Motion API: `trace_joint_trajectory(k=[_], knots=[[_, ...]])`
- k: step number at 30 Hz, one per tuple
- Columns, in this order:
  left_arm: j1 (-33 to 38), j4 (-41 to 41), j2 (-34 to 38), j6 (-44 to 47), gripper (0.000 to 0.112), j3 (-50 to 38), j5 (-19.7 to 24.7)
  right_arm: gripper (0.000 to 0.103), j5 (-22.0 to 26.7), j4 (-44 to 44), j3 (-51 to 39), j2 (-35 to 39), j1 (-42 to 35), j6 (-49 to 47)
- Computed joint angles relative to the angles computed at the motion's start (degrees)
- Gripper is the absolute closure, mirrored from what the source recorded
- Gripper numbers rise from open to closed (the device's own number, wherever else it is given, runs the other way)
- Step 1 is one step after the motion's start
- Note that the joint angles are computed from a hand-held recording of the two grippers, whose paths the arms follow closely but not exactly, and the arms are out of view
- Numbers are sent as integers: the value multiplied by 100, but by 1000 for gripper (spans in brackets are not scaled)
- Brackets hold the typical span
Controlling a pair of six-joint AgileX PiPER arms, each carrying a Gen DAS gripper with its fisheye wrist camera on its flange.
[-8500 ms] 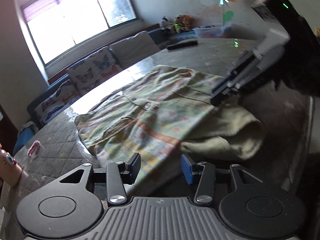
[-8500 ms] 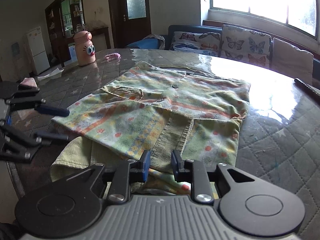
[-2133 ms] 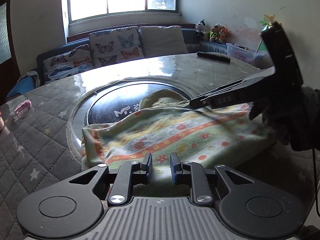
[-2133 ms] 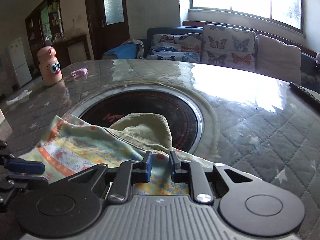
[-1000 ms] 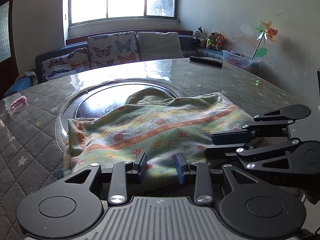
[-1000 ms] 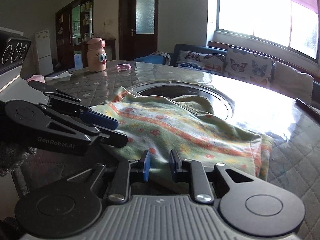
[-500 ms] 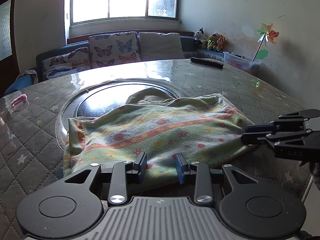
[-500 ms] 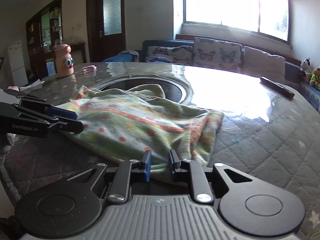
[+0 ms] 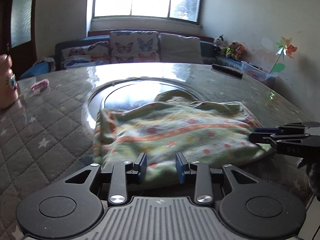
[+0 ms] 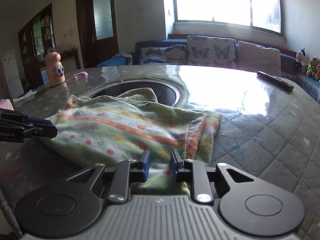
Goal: Fold clothes
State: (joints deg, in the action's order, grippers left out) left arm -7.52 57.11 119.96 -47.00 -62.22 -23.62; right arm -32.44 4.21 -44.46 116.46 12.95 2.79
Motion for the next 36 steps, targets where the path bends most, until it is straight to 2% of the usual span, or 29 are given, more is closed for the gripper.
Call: trace_joint_trajectory(k=[2,6,9,14,16,23,27,30,33,36], knots=[[127,170,11,-227,76,5,-95,81,50,-5,-13,-17,1,-8],[208,-285,-2,197,76,114,-105,80,84,-64,-24,-25,-17,0],[388,157,75,-313,76,50,-253,79,93,-140,-34,-20,-40,76],[308,91,-26,-282,76,28,-66,62,132,-172,-71,-114,20,60],[305,34,8,-250,76,-17,-9,52,127,-151,-131,-75,39,-26],[343,496,48,-657,76,-207,84,48,258,-714,-257,5,-129,477],[254,730,120,-825,72,-605,276,37,439,-1103,-452,-11,-195,722],[229,1480,321,-1567,72,-1132,407,34,566,-1454,-682,75,-247,964],[260,2778,606,-2805,72,-1771,336,26,646,-1686,-910,197,-300,1121],[234,3828,916,-3826,73,-2341,361,26,702,-2113,-1150,355,-409,1563]])
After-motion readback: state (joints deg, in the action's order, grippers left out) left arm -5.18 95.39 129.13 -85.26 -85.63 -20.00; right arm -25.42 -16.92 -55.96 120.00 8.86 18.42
